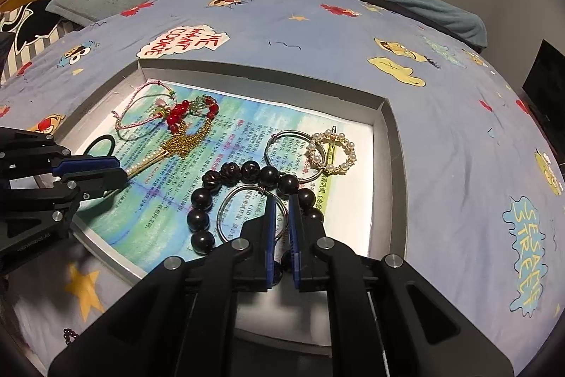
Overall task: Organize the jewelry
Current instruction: 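Carry the pearl pin and silver bangle into the grey box and open both tools, then move both tools back to the last two bracelets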
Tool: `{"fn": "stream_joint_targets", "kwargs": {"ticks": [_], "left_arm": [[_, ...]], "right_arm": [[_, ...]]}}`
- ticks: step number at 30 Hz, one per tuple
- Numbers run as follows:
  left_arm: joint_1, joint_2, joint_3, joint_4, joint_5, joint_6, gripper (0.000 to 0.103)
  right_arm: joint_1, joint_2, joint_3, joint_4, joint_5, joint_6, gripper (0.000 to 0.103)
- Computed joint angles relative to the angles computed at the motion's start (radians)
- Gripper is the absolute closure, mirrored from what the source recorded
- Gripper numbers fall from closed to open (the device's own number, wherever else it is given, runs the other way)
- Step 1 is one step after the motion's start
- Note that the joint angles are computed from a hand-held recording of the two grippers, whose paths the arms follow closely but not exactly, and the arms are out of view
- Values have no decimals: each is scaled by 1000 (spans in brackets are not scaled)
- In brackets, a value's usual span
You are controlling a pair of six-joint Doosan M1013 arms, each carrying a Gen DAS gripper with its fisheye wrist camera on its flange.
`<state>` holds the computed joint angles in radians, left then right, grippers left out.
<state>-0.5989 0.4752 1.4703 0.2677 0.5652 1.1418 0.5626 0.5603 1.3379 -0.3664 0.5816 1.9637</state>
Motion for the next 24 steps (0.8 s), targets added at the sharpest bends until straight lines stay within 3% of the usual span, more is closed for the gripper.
{"fn": "stream_joint_targets", "kwargs": {"ticks": [3,5,11,14,16,22,24], "left_arm": [[-6,-7,6,21,-7,-19,87],[-11,-13,11,48,-11,-44,81],[-23,-38,34,132,-32,-129,55],[-30,-50,46,189,-44,-189,43],[-38,-58,54,272,-40,-272,30],[-43,-74,67,349,-23,-380,21],[-46,-76,69,372,-13,-409,19]], "right_arm": [[-1,-11,13,-5,-25,16,82],[-2,-22,25,-9,-47,33,66],[-3,-44,49,-47,-77,89,39],[-4,-58,64,-96,-87,147,33],[-4,-69,77,-133,-98,187,27],[-6,-94,106,-190,-123,257,7],[-6,-102,115,-208,-133,279,6]]}}
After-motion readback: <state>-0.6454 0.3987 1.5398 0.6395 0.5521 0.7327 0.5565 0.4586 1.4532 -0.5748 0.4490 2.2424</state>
